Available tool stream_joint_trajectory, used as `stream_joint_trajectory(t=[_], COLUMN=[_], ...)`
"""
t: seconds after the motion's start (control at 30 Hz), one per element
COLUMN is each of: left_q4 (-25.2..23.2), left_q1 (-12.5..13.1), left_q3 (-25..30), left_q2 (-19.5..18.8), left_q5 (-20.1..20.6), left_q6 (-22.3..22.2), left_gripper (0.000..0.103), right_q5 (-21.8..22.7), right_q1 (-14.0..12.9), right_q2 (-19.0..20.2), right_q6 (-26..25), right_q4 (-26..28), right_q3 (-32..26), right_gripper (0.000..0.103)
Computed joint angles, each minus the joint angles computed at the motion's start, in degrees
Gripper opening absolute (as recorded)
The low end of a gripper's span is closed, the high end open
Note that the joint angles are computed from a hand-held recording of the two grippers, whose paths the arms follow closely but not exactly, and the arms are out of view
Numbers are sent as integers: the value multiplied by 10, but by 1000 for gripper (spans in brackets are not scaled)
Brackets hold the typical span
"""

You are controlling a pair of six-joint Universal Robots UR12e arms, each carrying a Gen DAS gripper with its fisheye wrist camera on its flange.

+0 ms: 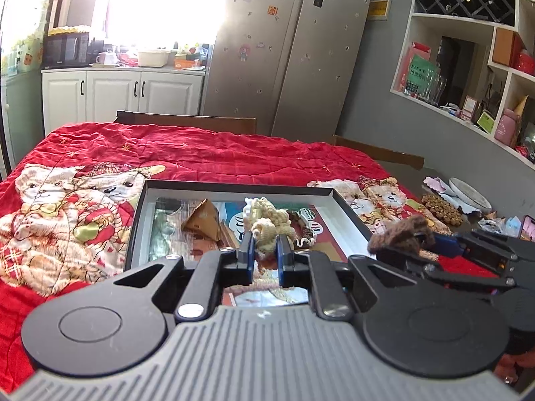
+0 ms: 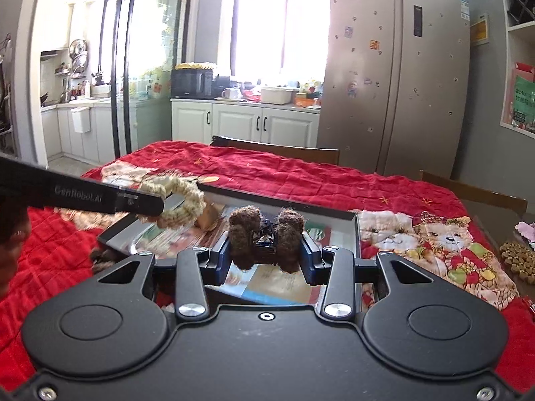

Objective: Organize objects
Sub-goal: 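Carry cream ring in left tool over tray while right tool carries pompoms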

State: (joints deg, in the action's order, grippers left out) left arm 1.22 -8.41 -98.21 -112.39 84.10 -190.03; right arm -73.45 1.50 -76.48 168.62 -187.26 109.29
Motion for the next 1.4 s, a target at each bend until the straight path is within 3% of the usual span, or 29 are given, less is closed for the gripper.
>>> stream_joint_trajectory(t=[0.2, 0.7, 1.4], left_q4=[-13, -51, -69], left_q1=[-3, -13, -18], left_q3=[28, 104, 147], left_q2=[-17, -72, -118], left_q5=[13, 56, 64], left_q6=[4, 14, 15], left_gripper=[16, 16, 16], right_q5=[-35, -65, -61], right_q1=[6, 10, 4], right_q2=[28, 108, 160], right_q6=[6, 43, 77], right_q4=[-11, 46, 66], right_q3=[-38, -140, -183], right_gripper=[39, 39, 39])
